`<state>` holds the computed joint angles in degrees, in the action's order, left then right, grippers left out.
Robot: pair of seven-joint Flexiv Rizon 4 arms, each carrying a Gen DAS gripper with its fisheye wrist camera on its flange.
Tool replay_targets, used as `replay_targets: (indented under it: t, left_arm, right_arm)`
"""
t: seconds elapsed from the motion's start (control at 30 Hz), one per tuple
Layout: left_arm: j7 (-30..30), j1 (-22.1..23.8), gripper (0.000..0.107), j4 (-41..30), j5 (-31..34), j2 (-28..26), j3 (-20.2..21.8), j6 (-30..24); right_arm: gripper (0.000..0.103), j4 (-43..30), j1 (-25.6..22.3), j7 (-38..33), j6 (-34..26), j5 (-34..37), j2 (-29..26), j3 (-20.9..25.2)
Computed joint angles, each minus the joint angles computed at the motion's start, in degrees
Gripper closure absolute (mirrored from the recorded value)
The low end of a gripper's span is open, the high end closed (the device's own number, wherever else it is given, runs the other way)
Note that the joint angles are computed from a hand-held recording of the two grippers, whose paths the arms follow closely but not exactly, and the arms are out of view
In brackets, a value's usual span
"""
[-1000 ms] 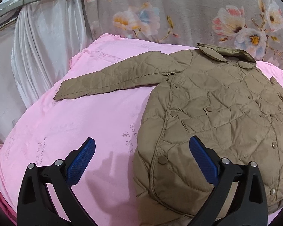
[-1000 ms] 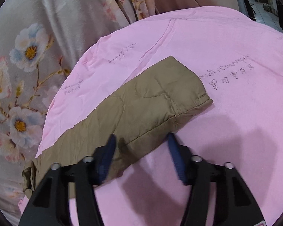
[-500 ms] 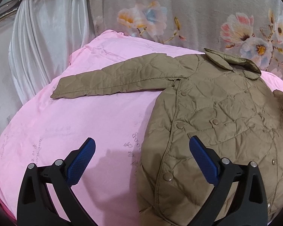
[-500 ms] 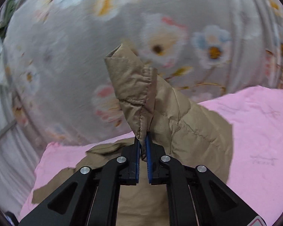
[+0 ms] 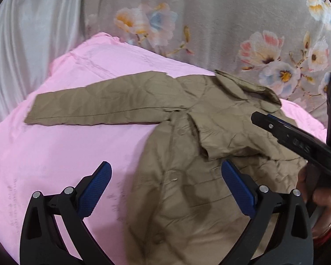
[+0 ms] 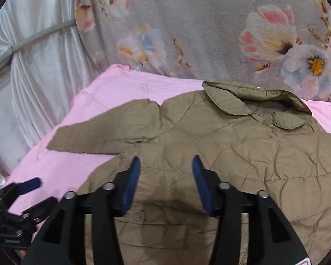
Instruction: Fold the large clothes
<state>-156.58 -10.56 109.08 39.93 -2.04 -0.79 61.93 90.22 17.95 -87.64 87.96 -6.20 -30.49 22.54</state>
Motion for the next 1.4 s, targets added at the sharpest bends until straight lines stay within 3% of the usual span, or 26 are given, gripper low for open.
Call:
replay_targets:
  t: [0.07,0.13,0.23,0.3,0.4,0.5,0.53,0.57,0.63,0.7,0.73,0.8,0.87,0.93,1.03,1.1,1.2,1.4]
  left_arm:
    - [3.8,1.0,0.009,-1.0,-4.7,-2.6,-0.1,3.2]
    - [10.4,1.9,0.009,-1.3,-12.6,-5.6,-0.3,6.6]
    - [23.7,5.0,0.009,-1.1,-30.4,-10.7,-3.8,10.1]
    - [29.2,7.1,0.009,-2.1,-40.2,-14.3,-6.7,9.7]
    - [30.0,7.1,0.01,-2.1,-47.9,-16.9,-7.2,10.7]
    - [28.3,3.1,0.016,-3.9,-46.5,-18.1,-2.7,11.4]
    - [27.6,1.3,0.027,-5.4,-45.1,-18.6,-0.7,10.8]
    - [27.6,0.3,0.047,-6.7,-44.2,-19.4,0.5,10.2]
    - [28.2,-1.2,0.072,-9.9,-42.7,-20.6,2.2,6.6]
    - [26.5,-3.2,0.09,-12.8,-39.2,-21.4,4.8,4.0]
    - [25.8,-4.2,0.102,-14.4,-36.6,-21.6,6.2,3.1]
    - [24.9,-5.2,0.104,-15.7,-32.9,-21.3,7.6,3.0]
    - [22.8,-6.7,0.105,-17.4,-28.2,-20.9,9.6,3.0]
    - [21.0,-7.5,0.105,-18.2,-24.0,-20.4,10.7,2.8]
    - [20.8,-7.4,0.104,-18.4,-20.5,-21.1,10.5,1.7]
    - [20.9,-7.6,0.104,-18.3,-18.6,-22.3,10.4,0.7]
    - [19.2,-8.6,0.103,-19.0,-15.7,-24.5,11.1,0.7]
    - [15.8,-10.5,0.101,-20.7,-11.2,-25.3,12.5,-0.9]
  right_arm:
    - [0.043,1.5,-2.6,0.1,1.6,1.7,1.5,0.9]
    - [0.04,2.9,-2.3,3.0,3.0,2.8,2.6,-1.7]
    - [0.04,4.3,-6.9,7.5,2.9,6.1,3.6,-2.2]
    - [0.038,4.1,-11.7,11.1,1.4,10.0,3.0,-0.8]
    - [0.038,2.8,-18.2,13.2,-1.2,15.2,1.2,2.8]
    - [0.038,1.5,-20.2,13.7,-3.1,17.7,-0.4,3.1]
    - [0.038,0.8,-20.5,13.6,-3.7,18.3,-1.1,3.3]
    - [0.038,-0.7,-21.3,13.1,-5.1,19.1,-2.3,4.3]
    - [0.039,-3.0,-20.5,13.0,-6.7,19.8,-3.6,3.6]
    - [0.043,-5.9,-19.4,12.7,-7.7,20.1,-5.1,3.0]
    - [0.05,-7.3,-18.8,12.4,-8.2,20.0,-5.7,2.5]
    - [0.065,-9.2,-17.1,12.3,-8.7,19.3,-6.3,0.7]
    - [0.093,-9.4,-15.3,11.8,-7.9,18.0,-6.0,-1.3]
    - [0.095,-7.9,-14.6,9.7,-5.2,17.7,-4.9,-1.9]
    - [0.097,-2.6,-9.6,13.3,-0.8,12.6,-2.6,-9.6]
    - [0.097,-1.0,-7.9,15.9,-2.3,9.7,-2.8,-12.6]
    - [0.097,-0.2,-8.3,17.9,-3.2,7.4,-3.7,-12.6]
    - [0.097,2.2,-1.1,25.8,-4.1,-2.2,-3.1,-22.8]
